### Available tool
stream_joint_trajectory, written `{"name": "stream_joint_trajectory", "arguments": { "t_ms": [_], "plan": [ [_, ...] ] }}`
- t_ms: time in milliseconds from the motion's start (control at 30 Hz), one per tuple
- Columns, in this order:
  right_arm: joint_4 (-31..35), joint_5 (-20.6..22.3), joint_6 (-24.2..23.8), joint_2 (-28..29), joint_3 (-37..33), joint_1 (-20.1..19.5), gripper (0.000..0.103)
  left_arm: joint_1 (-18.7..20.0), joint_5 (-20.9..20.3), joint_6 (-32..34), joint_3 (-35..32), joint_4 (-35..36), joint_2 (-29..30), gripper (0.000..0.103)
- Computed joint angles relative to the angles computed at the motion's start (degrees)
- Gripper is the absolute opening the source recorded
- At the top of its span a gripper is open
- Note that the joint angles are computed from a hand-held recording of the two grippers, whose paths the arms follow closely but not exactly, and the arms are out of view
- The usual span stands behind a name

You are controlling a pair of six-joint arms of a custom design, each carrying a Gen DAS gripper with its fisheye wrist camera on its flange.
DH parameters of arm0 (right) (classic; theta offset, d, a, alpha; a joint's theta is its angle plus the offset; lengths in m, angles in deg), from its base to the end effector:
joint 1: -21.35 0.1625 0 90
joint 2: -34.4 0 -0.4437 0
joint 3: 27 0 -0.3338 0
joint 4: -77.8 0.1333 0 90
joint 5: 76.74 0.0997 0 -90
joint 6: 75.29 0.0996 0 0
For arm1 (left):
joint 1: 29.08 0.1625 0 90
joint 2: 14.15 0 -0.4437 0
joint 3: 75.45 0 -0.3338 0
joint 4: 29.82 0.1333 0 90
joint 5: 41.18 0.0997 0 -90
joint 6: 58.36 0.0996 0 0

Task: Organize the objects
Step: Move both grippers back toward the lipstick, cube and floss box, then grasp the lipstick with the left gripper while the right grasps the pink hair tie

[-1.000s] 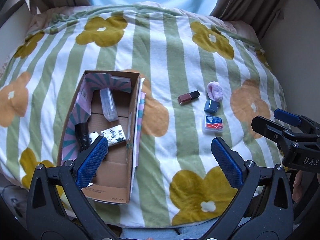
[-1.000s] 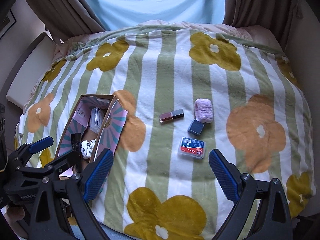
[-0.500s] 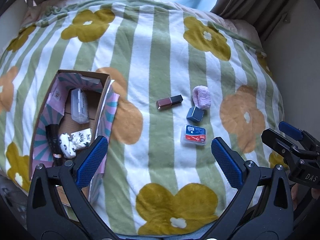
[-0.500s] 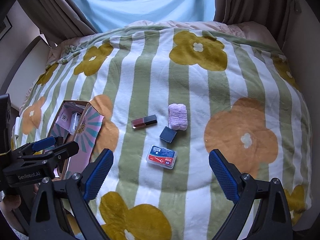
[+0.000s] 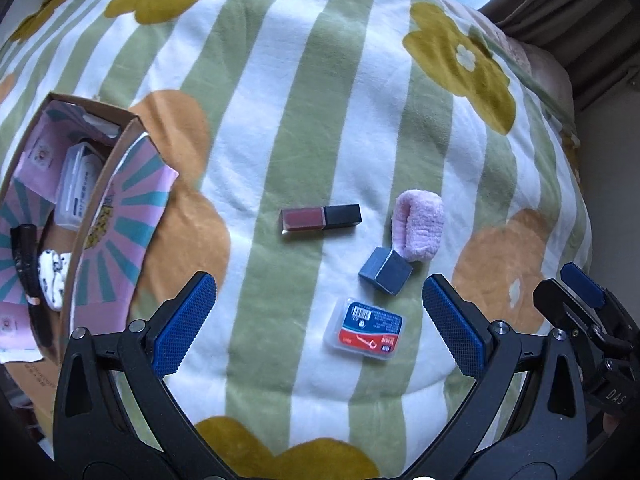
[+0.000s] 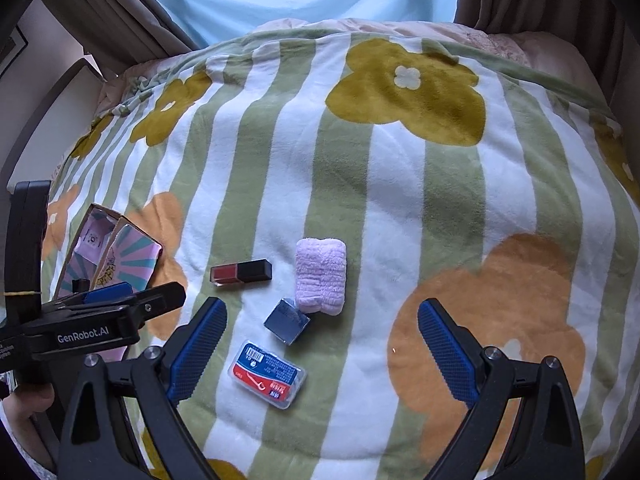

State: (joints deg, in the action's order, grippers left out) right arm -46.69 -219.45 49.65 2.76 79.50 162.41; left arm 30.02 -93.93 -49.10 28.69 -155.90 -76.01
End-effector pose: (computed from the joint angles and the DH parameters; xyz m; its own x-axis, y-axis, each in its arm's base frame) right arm 0.4243 -0.2733 -0.0375 -0.4973 0.8479 0.1838 0.3230 0.3776 -0.8678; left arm -0.1147 -0.5686 0.2396 -0.5588 0.5961 -0.5765 0.6084 0.7671 0.2034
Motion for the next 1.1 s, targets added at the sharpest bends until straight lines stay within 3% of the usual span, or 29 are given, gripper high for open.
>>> {"name": "stream_joint_trajectory", "arguments": {
  "t_ms": [367, 533, 633, 733, 833, 900, 933, 1067, 1100],
  "plan": [
    [-31.7, -0.8, -18.3, 5.0, 11.7, -6.5, 0.095, 3.4, 3.6, -7.5, -3.5, -5.2, 11.8, 0.103],
    [-40.4, -1.4, -24.0, 6.8, 13.9, -8.8, 0.094, 4.6, 5.6, -10.0, -5.1, -5.7, 15.3, 0.102],
    [-45.0, -1.5, -27.3, 7.8, 14.9, -10.2, 0.086, 4.9, 6.9, -10.5, -5.3, -7.0, 16.7, 0.102],
    [-48.2, -0.7, -30.5, 8.8, 15.2, -11.6, 0.074, 5.0, 8.3, -10.6, -5.5, -8.0, 18.1, 0.102],
    [-48.2, -0.5, -31.4, 9.4, 14.8, -12.5, 0.068, 5.0, 9.9, -11.2, -5.5, -8.2, 19.2, 0.1],
    [-48.8, -0.4, -32.1, 9.7, 14.9, -12.8, 0.064, 5.0, 10.5, -11.4, -5.5, -8.0, 19.7, 0.092],
    [-48.6, -0.3, -32.0, 9.6, 14.8, -12.9, 0.061, 5.1, 10.8, -11.5, -5.5, -7.8, 20.0, 0.082],
    [-51.0, 0.0, -33.9, 10.1, 15.1, -12.9, 0.044, 4.9, 11.1, -10.4, -4.3, -10.4, 20.1, 0.083],
    [-50.4, 0.1, -33.8, 10.0, 14.9, -12.8, 0.044, 5.0, 10.9, -10.3, -4.1, -10.9, 20.1, 0.083]
  ]
}}
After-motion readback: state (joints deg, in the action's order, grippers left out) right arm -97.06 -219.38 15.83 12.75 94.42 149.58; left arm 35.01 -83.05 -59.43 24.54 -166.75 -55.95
